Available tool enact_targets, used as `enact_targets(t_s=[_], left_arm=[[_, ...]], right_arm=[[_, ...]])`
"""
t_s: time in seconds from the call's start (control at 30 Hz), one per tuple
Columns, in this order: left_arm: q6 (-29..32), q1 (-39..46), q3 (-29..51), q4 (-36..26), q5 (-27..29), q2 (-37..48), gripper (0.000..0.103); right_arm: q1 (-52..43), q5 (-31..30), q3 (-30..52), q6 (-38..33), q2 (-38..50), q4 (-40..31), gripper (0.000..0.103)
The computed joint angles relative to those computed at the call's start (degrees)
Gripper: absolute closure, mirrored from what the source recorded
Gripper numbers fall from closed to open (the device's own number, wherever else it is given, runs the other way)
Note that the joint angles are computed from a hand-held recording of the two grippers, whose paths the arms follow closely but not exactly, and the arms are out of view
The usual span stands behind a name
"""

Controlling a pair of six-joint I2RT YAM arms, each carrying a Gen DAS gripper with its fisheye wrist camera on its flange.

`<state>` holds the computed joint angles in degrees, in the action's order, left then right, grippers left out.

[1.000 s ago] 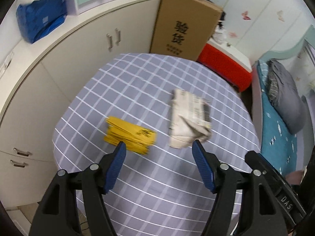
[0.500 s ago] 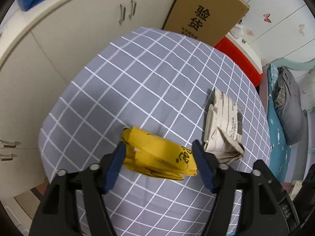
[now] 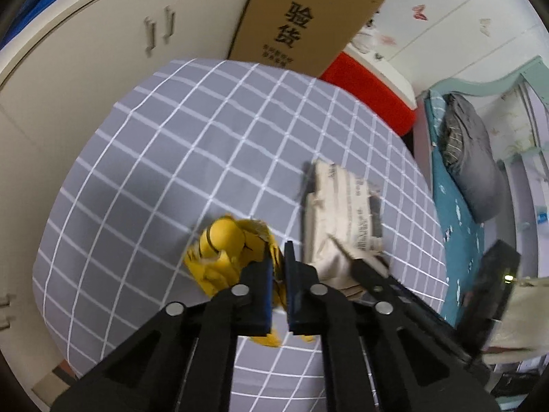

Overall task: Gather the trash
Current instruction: 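Grasp the yellow packet with the left tool while the right grasps the folded newspaper, then carry the yellow packet and newspaper from the table toward the bucket with both tools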

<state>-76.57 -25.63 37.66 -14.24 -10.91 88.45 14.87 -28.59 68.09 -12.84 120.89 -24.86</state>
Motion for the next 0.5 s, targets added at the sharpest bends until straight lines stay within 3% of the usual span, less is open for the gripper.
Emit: enact_targets(t_s=[0.1, 0.2, 0.5], left_arm=[[1.77, -0.59, 2.66, -1.51, -1.28, 0.68, 0.101], [3.19, -1.44, 5.81, -3.66, -2.74, 1.57, 0.101], [4.72, -6.94, 20.98, -17.32, -10.06, 6.69, 0.101]], right_arm=[[-0.63, -0.47, 1.58, -1.03, 1.15, -1.26, 0.065], [-2.1, -1.83, 3.72, -2.91, 2.5, -3.7, 0.075], [-8.11, -7.47, 6.29, -7.72, -0.74, -9.18, 0.078]])
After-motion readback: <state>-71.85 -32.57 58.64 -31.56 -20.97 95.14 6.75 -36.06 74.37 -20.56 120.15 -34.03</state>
